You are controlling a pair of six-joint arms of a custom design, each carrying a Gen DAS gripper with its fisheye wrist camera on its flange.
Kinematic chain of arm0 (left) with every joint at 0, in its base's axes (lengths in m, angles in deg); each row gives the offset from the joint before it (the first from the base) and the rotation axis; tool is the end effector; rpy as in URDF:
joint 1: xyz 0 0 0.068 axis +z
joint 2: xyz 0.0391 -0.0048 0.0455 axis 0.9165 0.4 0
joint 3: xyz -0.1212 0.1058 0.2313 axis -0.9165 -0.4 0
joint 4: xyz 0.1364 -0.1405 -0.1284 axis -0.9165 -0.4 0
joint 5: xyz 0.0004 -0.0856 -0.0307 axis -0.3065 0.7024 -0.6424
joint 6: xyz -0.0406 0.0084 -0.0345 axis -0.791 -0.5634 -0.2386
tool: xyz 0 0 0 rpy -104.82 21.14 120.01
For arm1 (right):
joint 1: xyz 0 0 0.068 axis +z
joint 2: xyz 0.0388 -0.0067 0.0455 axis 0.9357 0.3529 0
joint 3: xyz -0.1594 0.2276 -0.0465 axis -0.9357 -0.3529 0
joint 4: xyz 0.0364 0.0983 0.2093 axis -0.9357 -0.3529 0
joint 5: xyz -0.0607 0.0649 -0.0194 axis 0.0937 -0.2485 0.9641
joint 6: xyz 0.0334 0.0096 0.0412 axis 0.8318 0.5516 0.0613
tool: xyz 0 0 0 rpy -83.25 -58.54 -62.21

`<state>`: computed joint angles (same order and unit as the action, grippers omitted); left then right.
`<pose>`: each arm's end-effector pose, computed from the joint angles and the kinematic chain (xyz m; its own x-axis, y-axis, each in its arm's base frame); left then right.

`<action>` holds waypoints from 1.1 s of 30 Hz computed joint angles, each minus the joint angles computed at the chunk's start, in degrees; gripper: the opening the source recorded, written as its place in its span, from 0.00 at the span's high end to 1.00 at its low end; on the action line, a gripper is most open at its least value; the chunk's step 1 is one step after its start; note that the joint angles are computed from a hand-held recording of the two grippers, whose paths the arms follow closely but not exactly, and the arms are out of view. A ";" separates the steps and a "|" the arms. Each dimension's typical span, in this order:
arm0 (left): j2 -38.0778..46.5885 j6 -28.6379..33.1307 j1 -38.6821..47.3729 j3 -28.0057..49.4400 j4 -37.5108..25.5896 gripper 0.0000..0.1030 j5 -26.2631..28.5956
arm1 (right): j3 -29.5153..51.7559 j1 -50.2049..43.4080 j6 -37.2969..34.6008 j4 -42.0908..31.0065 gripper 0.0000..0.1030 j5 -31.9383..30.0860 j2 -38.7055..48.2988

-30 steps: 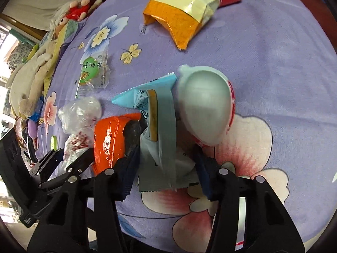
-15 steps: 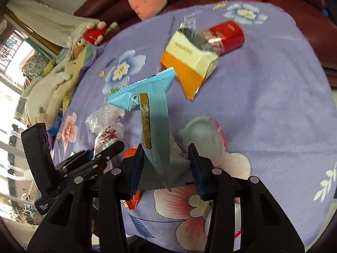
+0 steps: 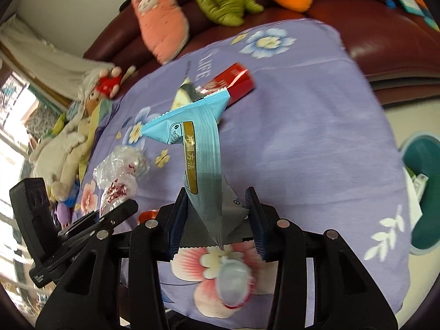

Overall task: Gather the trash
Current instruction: 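Carry the plastic bag and blue wrapper over the teal bin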

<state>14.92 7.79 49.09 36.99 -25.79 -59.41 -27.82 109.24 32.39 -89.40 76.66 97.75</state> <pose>0.2092 -0.0733 0.2366 -0.8380 0.0519 -0.5432 0.2462 0.9244 -0.2914 0.2274 0.1901 0.2447 -0.8718 0.2498 -0.4213 0.0201 0.8777 0.4788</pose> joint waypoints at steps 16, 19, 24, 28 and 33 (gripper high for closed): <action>20.65 -9.58 -28.97 17.19 2.51 0.74 -10.44 | -20.05 -20.60 -5.48 -3.99 0.60 -3.72 -27.38; 25.10 -9.44 -32.86 22.38 1.84 0.74 -11.45 | -22.59 -29.65 -9.13 -7.83 0.60 -7.00 -33.78; 33.96 -9.15 -38.01 33.29 -0.84 0.74 -11.74 | -25.12 -49.80 -18.78 -14.20 0.60 -16.37 -41.34; 42.19 -9.10 -40.48 43.43 -4.19 0.74 -11.00 | -25.50 -68.41 -30.14 -18.48 0.60 -25.98 -42.50; 49.70 -8.88 -42.79 53.20 -8.26 0.74 -10.45 | -25.83 -82.87 -41.00 -20.37 0.60 -32.94 -39.96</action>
